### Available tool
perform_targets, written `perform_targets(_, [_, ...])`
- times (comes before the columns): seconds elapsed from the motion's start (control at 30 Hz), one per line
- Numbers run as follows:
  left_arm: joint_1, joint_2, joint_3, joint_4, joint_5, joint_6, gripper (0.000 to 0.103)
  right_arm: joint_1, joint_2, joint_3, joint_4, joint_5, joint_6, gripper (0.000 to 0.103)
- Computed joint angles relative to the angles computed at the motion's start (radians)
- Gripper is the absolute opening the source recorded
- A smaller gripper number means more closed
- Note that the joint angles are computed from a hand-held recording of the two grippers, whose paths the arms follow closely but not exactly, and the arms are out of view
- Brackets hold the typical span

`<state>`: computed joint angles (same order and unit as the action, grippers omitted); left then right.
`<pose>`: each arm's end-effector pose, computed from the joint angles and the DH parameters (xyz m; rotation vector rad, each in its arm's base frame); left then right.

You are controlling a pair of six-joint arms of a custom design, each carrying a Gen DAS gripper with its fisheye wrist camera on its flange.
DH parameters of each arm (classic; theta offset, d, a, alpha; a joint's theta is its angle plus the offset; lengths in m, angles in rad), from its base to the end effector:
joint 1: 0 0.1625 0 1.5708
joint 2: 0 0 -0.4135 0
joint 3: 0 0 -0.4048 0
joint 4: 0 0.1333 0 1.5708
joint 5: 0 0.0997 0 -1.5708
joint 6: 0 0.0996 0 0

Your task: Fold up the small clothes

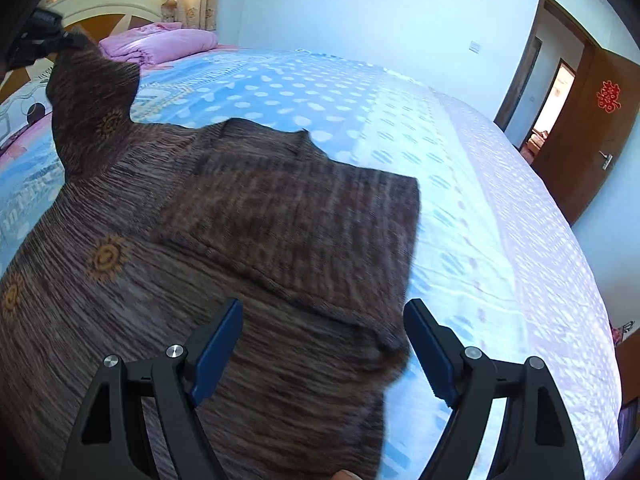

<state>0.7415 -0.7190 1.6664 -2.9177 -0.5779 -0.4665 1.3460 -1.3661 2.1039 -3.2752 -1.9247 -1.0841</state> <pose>-0.3407 -0.6059 0.0948 0.1687 2.3339 -1.1359 -0.0190 -0.5261 0.3240 0.7297 -2.0888 0.6774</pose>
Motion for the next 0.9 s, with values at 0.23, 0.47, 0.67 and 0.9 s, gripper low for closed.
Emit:
perform_targets(0.23, [-0.031, 0.117, -0.106, 0.023, -0.08, -0.003, 0.011, -0.04, -0.049, 0.024, 0.039, 0.052, 0.015, 0.082])
perform_targets(0.47, [-0.061, 0.269, -0.196, 0.103, -0.103, -0.014, 0.011, -0.059, -0.051, 0.027, 0.059, 0.066, 0.023, 0.082])
perform_targets(0.67, [-0.09, 0.371, -0.238, 0.172, -0.051, 0.024, 0.024, -0.08, -0.048, 0.029, 0.046, 0.071, 0.033, 0.082])
perform_targets(0.9, [-0.139, 0.318, -0.06, -0.1, 0.077, 0.239, 0.077, -0.105, -0.068, 0.043, 0.054, 0.124, 0.064, 0.082])
